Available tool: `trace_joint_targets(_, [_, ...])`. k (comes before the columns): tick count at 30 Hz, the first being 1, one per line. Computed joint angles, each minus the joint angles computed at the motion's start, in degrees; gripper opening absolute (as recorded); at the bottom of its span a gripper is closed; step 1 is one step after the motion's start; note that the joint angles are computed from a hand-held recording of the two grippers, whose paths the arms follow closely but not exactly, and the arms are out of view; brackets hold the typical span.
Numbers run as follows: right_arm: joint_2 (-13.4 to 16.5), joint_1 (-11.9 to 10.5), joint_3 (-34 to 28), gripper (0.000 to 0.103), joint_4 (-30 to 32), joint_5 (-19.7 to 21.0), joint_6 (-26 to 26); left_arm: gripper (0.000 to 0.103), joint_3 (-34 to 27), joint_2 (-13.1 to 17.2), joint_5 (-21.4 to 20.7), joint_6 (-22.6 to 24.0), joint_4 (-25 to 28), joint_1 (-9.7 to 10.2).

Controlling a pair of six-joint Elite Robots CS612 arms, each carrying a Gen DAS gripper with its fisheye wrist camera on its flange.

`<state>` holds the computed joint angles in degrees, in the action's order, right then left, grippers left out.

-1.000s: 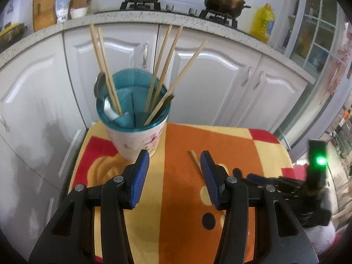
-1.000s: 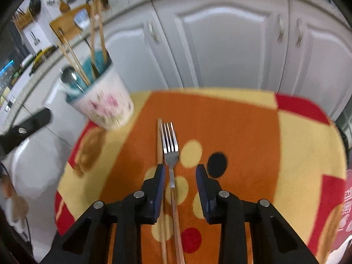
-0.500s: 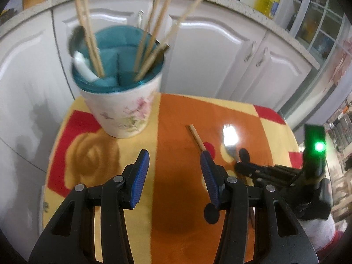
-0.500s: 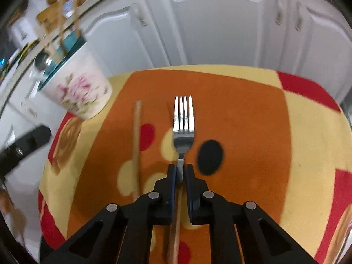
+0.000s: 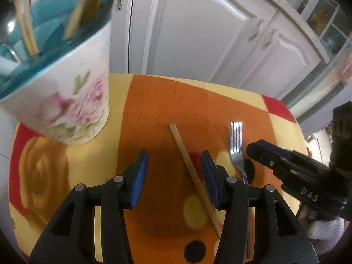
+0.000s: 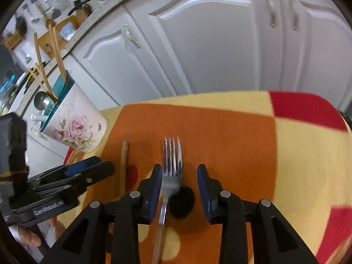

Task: Organize utensils
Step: 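Grasp the wooden chopstick with the left tool while the right tool grasps the silver fork, then lift the chopstick with the left tool while the right tool lifts the fork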

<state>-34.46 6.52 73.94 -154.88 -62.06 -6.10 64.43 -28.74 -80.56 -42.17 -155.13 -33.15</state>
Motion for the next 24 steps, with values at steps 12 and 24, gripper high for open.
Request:
trace_joint_targets(12, [2.6, -1.1, -4.0, 0.005, 5.0, 8.0, -3.8, 0.012, -5.4, 2.9, -0.8, 2.2, 4.1, 0.63])
trace_joint_targets(24, [-3.7, -2.7, 5.4, 0.002, -5.9, 7.3, -0.6, 0.008, 2.4, -2.0, -2.1, 3.4, -5.6, 0.49])
